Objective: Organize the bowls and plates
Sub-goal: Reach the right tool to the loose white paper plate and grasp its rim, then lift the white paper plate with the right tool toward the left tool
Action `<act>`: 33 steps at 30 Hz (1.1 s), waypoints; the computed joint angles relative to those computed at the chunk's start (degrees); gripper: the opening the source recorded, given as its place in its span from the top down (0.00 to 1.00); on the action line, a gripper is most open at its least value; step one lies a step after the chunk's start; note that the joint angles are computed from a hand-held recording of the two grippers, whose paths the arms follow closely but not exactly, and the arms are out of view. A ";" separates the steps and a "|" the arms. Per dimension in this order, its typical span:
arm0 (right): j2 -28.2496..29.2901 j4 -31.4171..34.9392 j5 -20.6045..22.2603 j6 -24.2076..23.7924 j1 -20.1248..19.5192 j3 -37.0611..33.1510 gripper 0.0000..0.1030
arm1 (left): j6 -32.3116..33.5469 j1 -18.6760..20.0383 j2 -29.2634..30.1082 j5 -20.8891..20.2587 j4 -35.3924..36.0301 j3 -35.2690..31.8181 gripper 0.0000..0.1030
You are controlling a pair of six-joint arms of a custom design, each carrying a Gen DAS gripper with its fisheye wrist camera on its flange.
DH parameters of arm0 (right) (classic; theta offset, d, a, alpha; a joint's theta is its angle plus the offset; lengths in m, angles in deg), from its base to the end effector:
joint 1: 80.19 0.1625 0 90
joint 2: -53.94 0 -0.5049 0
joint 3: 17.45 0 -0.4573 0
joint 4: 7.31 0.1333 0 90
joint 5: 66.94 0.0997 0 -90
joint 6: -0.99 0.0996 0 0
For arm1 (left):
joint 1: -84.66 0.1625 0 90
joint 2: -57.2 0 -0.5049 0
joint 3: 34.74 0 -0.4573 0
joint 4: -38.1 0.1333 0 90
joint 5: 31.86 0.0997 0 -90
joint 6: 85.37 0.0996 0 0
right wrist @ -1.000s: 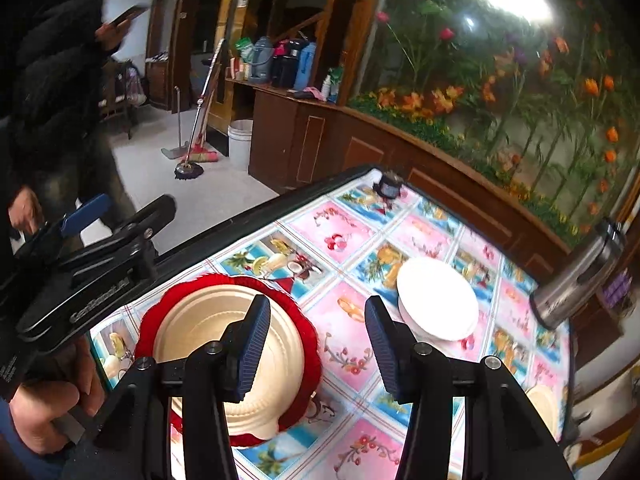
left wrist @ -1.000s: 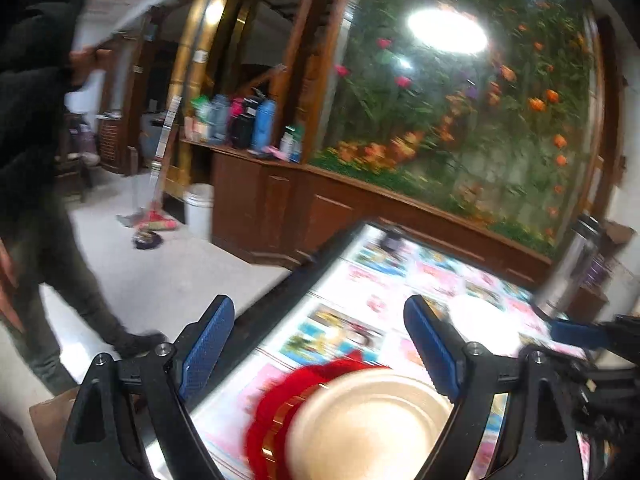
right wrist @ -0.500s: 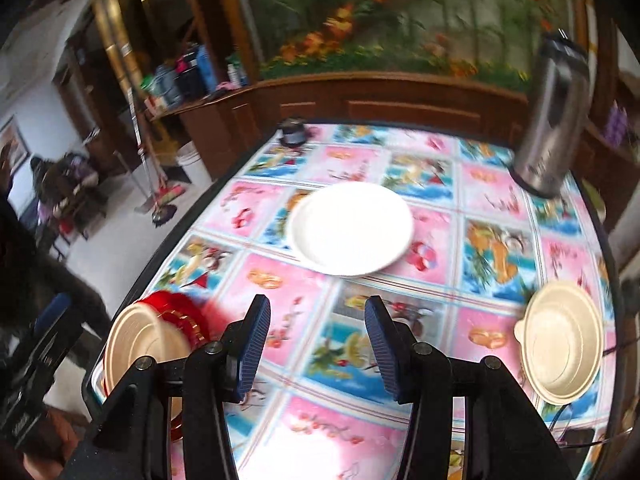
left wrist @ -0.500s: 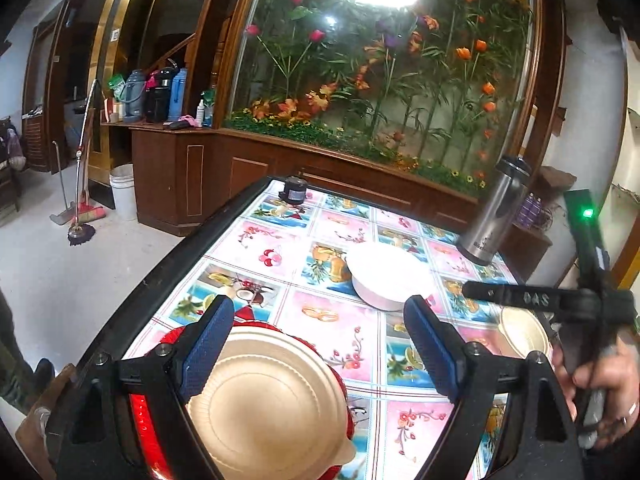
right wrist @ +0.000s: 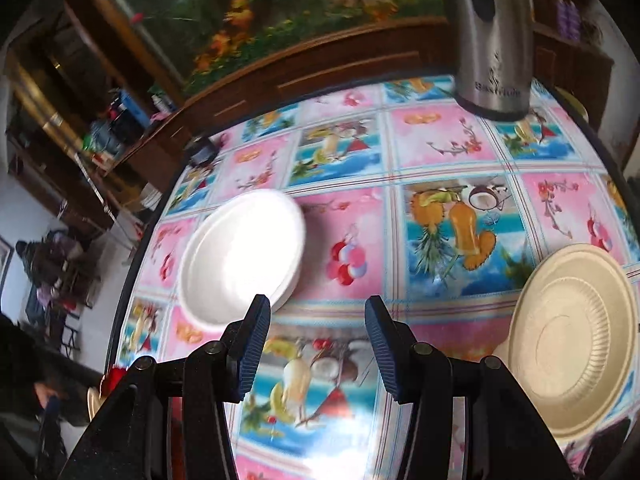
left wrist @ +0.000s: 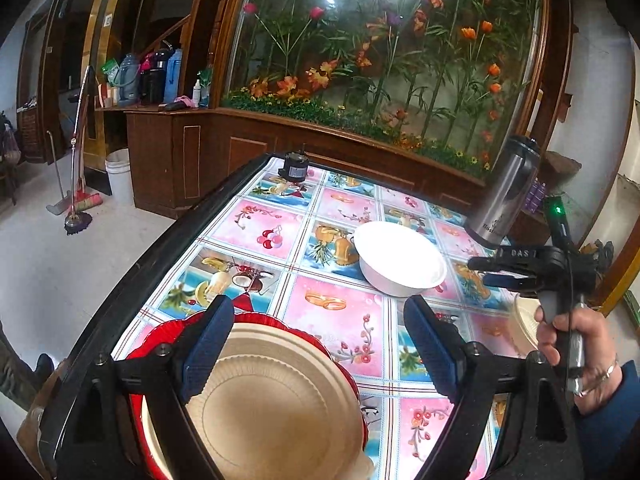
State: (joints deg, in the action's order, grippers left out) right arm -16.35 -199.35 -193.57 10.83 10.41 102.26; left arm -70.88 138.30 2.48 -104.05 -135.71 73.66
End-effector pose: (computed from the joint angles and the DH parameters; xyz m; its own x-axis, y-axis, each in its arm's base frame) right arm 0.0801 -0.5910 0.3212 -0.7966 0.5626 0.2211 0.1317 0.5186 -0.8448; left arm -0.2809 -0.6578 0.1742 -0.7022 0.6011 -0.3817 0.7111 0.5641 -0.4198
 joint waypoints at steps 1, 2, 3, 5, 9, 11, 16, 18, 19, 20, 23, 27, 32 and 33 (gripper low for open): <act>-0.02 0.28 1.88 0.24 -0.65 -0.24 0.48 | 0.06 0.05 0.12 0.03 0.18 -0.19 0.16; 0.22 0.92 3.22 0.59 -1.15 -0.74 0.48 | 0.03 0.10 0.17 0.06 0.41 -0.35 0.16; 0.68 1.49 3.69 0.65 -1.34 -1.25 0.48 | -0.08 0.18 0.24 -0.08 0.51 -0.47 0.16; 1.98 3.24 4.89 0.75 -1.60 -2.82 0.48 | -0.31 0.30 0.40 -0.14 0.86 -0.72 0.16; 4.39 5.96 5.62 2.75 -2.52 -5.15 0.80 | 0.12 0.26 0.40 -0.40 0.98 -0.48 0.16; 4.78 6.72 4.91 3.91 -2.76 -5.38 0.86 | 0.90 -0.02 0.35 -0.45 1.18 -0.24 0.16; 2.79 6.25 5.98 5.26 -3.21 -2.86 0.90 | 1.31 -0.48 -0.18 -1.45 0.83 0.76 0.16; 1.44 6.14 5.58 4.80 -2.82 -1.34 0.91 | 1.40 -0.79 -0.39 -1.92 1.14 1.23 0.16; 0.62 5.75 5.38 4.60 -2.60 -0.25 0.91 | 1.48 -0.95 -0.52 -2.39 1.37 1.44 0.16; -0.04 5.78 5.24 4.20 -2.32 0.64 0.91 | 1.65 -1.16 -0.70 -2.78 1.43 1.76 0.16; -1.80 5.41 3.68 2.45 -1.15 3.86 0.91 | 2.17 -1.75 -1.39 -3.59 1.30 3.01 0.16; -4.06 4.73 1.02 0.76 0.19 9.21 0.92 | 1.97 -2.27 -1.99 -4.38 1.97 4.12 0.16; -7.58 3.77 -0.44 0.21 1.92 15.55 0.92 | 2.08 -3.04 -2.46 -5.68 3.89 4.95 0.16; -8.25 3.54 -0.64 0.21 2.25 16.69 0.92 | 2.15 -3.17 -2.56 -6.06 4.35 5.14 0.16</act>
State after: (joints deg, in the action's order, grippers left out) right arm -24.60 -195.82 -194.21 11.05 12.66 118.95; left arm -68.73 135.14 -0.08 -110.11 -131.36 78.80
